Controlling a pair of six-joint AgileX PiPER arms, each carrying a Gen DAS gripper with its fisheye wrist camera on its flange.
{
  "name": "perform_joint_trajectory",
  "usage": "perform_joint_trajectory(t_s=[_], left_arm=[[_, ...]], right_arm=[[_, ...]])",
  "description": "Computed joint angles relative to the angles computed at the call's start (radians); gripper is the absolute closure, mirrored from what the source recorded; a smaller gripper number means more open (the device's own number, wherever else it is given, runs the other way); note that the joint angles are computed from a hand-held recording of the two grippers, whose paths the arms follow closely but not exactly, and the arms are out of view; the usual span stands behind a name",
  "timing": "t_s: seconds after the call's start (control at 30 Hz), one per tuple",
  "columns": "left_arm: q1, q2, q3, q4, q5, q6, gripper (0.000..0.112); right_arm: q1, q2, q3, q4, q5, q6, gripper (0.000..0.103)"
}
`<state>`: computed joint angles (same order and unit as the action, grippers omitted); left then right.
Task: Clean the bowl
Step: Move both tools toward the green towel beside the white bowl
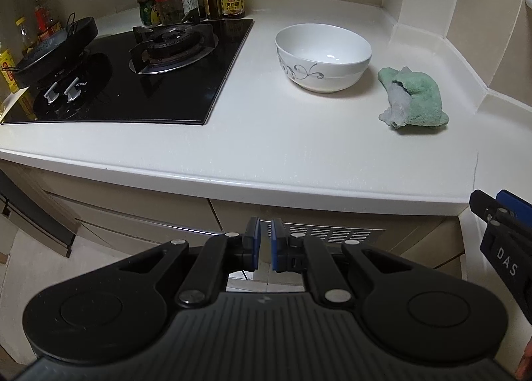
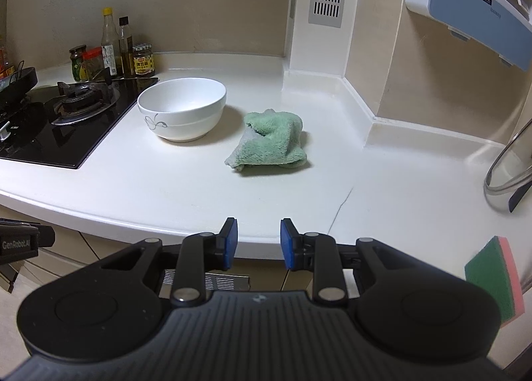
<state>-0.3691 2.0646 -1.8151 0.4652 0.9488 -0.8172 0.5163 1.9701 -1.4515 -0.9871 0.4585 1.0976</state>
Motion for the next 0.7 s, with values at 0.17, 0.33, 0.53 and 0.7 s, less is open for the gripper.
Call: perform_joint_trajectory(t_s=[0.17,0.33,0.53,0.7], left_arm=[[0.009,0.022,-0.036,-0.006,0.009,0.02,0.106],[0.019,0.05,-0.082,-0.015,0.022,0.038,0.106],[0.038,0.101,-0.174,-0.028,0.053,0.076,0.106],[0.054,0.163,-0.282,-0.044,0.088,0.119,0.106]], right_arm=[[-0.007,0.024,-0.037,0.036,0.004,-0.042,0.079],[-0.015,0.054,-0.083,0.083,0.007,-0.093,0.079],[-0.028,0.1,-0.158,0.151,0.013,-0.171,0.079],[-0.038,0.152,-0.248,0.222,0.036,-0.251,0.079]])
